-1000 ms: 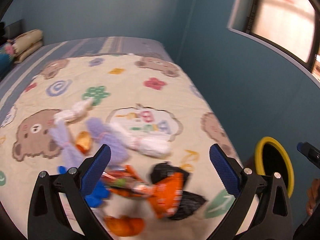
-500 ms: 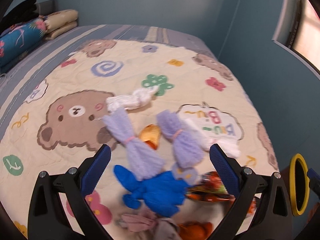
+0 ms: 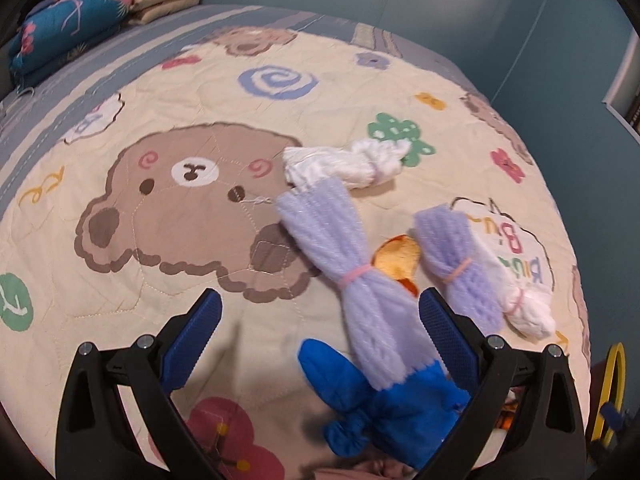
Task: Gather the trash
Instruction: 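Grasp the lavender mesh net with the left tool while the right tool grasps the black bag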
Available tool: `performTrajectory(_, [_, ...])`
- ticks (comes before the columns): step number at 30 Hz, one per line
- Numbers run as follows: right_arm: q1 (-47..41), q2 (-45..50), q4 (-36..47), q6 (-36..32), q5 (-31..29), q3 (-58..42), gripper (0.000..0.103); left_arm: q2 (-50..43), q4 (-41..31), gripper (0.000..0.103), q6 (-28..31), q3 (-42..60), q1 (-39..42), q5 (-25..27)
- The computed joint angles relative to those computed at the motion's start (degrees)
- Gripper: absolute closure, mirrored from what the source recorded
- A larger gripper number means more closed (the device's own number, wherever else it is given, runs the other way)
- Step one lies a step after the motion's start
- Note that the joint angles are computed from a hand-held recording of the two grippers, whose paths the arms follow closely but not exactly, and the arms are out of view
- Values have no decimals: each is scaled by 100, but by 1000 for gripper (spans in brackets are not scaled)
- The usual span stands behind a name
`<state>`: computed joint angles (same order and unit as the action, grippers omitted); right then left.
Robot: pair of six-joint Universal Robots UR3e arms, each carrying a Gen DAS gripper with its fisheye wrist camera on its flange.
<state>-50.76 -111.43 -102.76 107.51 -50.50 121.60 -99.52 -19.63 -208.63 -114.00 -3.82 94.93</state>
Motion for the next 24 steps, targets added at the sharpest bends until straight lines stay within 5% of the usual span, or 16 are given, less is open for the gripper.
performTrajectory(20, [932, 599, -2099, 518, -599, 764, 35, -908, 78, 9, -129, 529, 90, -412])
performTrajectory(24, [1212, 699, -2681, 683, -717, 923, 47, -956, 69, 25, -118, 561, 113, -441])
